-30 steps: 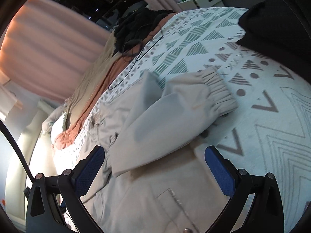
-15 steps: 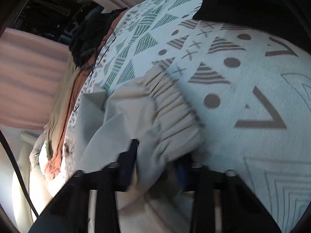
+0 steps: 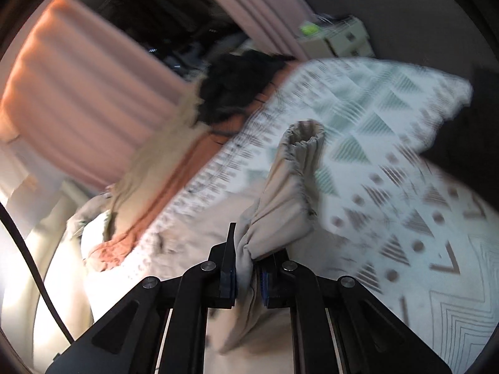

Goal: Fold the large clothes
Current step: 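Lay the sleeve across the jacket front and open the right tool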

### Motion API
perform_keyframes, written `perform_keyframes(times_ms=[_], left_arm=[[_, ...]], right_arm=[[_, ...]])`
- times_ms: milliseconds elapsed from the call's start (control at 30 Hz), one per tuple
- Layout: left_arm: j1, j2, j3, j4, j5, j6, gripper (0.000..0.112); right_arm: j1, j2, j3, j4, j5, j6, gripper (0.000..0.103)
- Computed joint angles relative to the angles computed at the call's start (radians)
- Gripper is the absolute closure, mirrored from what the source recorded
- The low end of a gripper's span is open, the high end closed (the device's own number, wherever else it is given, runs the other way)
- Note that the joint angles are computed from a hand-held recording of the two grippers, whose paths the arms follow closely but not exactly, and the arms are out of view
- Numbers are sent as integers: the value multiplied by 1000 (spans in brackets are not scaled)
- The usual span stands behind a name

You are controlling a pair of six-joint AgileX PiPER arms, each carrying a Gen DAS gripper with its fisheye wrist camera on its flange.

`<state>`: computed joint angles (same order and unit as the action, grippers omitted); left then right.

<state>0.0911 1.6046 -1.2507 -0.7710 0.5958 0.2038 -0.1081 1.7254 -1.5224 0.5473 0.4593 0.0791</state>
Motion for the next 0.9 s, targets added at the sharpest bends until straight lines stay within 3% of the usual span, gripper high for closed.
perform_keyframes(times_ms=[133,333,533,800,900], left_arm=[[48,-7,6,-22,15,4,16],[117,-29,13,66,28,-95,16],[188,-64,33,88,27,-106,16],[277,-65,18,44,63,-63,16],[306,-63,12,42,66,-63,16]], right_arm=[[105,-32,-104,-184,39,129,96],[256,-27,-241,-351,115,263,96],[399,70,-394,-488,172,361,96],[460,282,-645,-450,277,356,96],[456,429,-832,-401,351,326,96]])
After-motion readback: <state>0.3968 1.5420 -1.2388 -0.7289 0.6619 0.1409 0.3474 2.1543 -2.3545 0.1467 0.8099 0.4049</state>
